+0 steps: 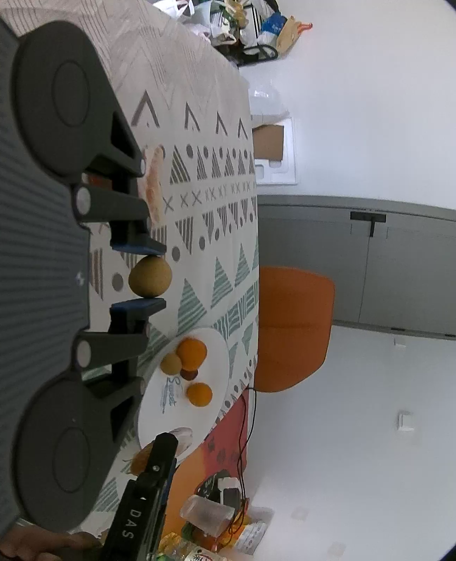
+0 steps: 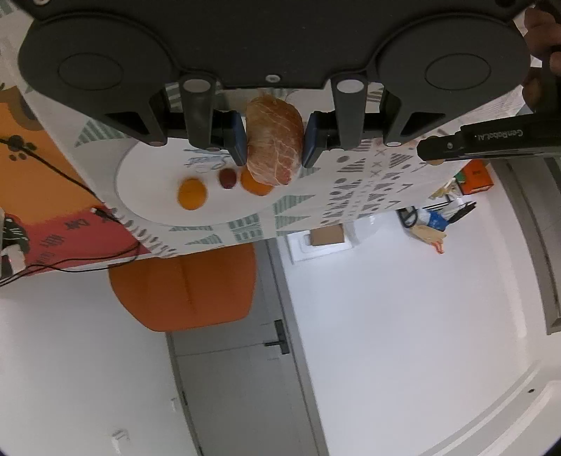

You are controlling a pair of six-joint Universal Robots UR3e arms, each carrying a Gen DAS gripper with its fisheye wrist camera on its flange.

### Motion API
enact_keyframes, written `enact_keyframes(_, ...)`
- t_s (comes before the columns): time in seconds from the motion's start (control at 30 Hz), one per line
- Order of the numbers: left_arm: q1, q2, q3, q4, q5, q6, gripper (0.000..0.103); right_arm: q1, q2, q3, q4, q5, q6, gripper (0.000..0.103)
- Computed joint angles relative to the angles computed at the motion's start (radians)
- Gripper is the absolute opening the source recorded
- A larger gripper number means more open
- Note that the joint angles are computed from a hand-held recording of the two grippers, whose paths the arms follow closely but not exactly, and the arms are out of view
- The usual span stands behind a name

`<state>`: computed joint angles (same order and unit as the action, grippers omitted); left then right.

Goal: Organize fruits
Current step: 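Carry the yellow fruit with the left tool onto the plate while the right tool carries the mandarin there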

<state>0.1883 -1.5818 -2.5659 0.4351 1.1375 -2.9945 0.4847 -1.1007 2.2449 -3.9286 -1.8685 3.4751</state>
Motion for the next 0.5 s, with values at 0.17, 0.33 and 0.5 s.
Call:
enact_keyframes(0.17,-0.059,-0.09,0.087,-0.001,0.022,-0.018,0.024,-0.04,-0.004,0.025,-0.009,0.013,0.004,0.032)
enact_keyframes(0.33,-0.11,-0.189,0.19,-0.018,0.036,-0.032,0.024,-0.098,-0.008,0.044,-0.001,0.029,0.013,0.032)
enact_keyframes(0.5,-0.156,-0.28,0.301,-0.049,0.047,-0.046,0.024,-0.154,-0.002,0.043,0.016,0.05,0.015,0.032)
